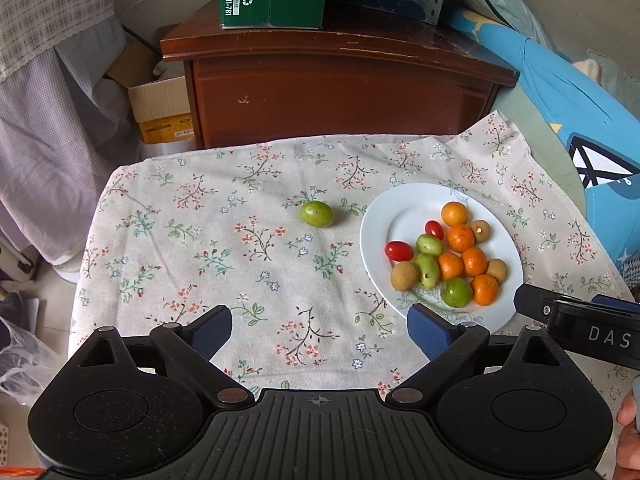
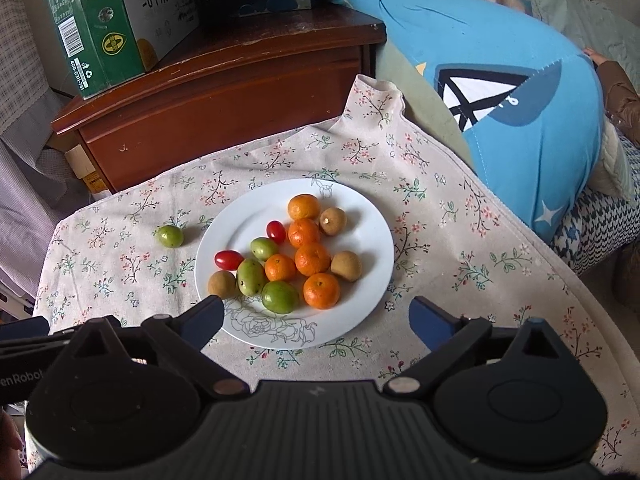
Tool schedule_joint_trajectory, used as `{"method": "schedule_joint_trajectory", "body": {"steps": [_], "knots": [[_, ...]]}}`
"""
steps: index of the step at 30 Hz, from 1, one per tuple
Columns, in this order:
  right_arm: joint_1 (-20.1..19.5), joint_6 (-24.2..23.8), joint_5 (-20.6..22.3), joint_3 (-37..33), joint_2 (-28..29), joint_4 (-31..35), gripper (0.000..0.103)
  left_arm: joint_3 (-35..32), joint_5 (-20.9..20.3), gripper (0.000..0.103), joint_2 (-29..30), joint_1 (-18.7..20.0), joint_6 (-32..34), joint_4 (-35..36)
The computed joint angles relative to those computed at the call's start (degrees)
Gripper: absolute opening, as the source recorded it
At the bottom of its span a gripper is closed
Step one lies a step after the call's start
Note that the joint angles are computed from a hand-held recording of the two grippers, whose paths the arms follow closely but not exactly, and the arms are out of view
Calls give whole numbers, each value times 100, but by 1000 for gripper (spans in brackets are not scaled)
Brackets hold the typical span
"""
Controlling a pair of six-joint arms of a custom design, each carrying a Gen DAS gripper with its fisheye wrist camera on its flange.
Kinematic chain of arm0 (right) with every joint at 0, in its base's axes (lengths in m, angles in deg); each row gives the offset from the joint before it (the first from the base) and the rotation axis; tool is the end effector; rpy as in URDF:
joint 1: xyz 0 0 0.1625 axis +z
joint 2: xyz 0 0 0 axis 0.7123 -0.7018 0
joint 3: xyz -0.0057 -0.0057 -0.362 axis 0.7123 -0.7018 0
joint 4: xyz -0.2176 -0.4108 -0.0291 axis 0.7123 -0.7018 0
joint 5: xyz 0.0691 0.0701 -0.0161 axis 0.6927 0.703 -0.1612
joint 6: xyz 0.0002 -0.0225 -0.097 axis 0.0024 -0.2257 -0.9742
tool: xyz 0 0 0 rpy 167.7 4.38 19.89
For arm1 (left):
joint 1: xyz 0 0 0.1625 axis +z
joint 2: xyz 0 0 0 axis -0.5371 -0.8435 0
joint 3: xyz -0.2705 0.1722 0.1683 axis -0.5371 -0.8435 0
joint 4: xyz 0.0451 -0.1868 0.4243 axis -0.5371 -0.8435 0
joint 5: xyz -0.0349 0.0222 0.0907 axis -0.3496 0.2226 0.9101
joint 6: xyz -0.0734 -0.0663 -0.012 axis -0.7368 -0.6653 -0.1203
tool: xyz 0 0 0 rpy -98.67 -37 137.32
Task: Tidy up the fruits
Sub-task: 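Move both open tools toward the last green lime on the cloth, then grasp the last green lime with the right tool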
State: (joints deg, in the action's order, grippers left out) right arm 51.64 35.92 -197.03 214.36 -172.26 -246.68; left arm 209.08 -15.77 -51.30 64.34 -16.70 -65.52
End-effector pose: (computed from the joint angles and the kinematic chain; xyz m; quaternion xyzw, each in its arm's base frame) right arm 0.1481 -0.4696 0.1835 0.2198 -0.9078 0.2388 0.2656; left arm -0.2442 -0.4075 0.0846 -0.0346 0.8601 -0.3559 0.3639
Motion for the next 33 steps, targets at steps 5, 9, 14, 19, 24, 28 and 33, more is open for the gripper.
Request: {"method": "schedule_joint_trajectory", "body": {"steps": [5,9,14,19,24,28,33], "knots": [[42,72,-254,-61,169,-99,100,-86,105,96,48,66,63,46],[-34,211,-86,-54,154,-75,100,-86,248,96,-119,53,-317,521],[-255,-113,947,112,13,-148,99,-2,342,96,-354,69,-714,960],[-374,-604,1784,88,299,-115,87,6,357,96,-478,116,-982,1486],[-371,-1085,2169,-127,824,-175,70,121,336,96,-765,188,-1427,1895],[-337,-1487,2295,-418,1353,-187,54,302,303,96,-1025,267,-1521,1861],[-265,-1806,2253,-882,2064,-293,48,386,257,96,-1175,368,-1669,1957]]}}
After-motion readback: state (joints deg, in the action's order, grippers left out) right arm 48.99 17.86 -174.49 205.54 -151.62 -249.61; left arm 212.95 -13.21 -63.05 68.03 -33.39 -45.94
